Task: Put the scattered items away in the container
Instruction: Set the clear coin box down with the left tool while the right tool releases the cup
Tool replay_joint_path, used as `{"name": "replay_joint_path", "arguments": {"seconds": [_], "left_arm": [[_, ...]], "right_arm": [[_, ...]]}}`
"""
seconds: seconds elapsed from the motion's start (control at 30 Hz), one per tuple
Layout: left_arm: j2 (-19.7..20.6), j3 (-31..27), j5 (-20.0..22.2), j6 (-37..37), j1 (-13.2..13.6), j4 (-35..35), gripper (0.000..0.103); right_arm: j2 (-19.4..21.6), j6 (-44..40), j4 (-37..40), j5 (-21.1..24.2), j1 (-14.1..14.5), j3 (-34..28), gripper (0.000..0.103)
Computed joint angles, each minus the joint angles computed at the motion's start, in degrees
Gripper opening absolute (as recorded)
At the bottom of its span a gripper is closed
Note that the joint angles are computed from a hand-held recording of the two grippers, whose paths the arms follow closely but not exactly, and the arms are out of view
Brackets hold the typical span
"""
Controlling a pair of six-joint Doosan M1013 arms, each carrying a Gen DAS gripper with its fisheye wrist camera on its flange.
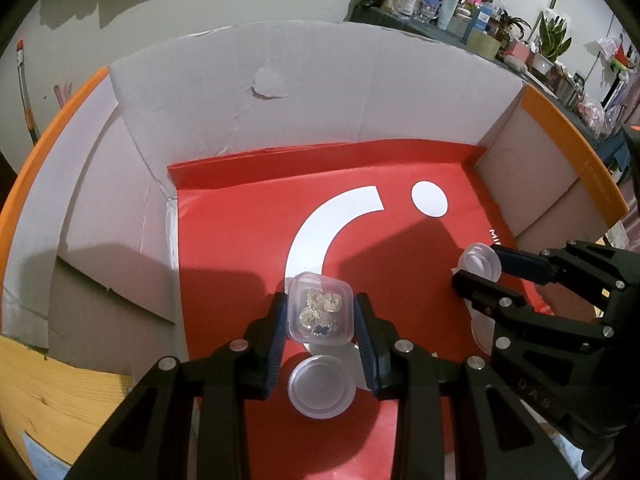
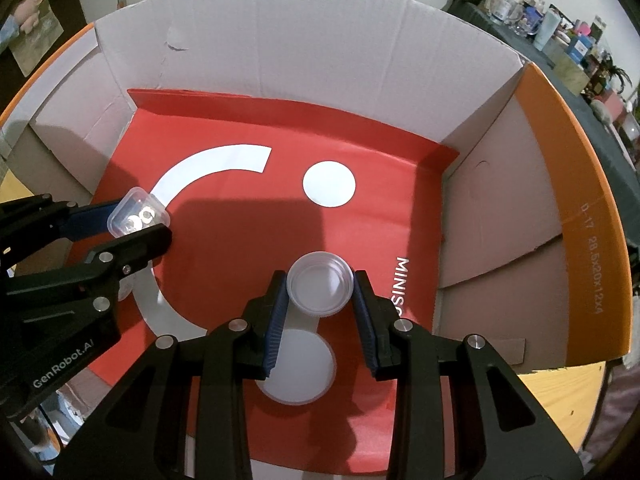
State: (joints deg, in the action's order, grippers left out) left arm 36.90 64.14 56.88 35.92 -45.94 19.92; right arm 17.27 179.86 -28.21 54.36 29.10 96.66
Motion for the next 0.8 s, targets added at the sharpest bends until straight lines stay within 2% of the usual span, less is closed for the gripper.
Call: {"name": "replay_joint_path", "arguments": {"seconds": [0.8], "left_arm": [[1.66, -2.75, 1.61, 0.20, -0.25, 0.27, 0.038]], "right_arm": [[-0.68, -1.07, 1.23, -0.89, -1.24, 0.81, 0.033]]}}
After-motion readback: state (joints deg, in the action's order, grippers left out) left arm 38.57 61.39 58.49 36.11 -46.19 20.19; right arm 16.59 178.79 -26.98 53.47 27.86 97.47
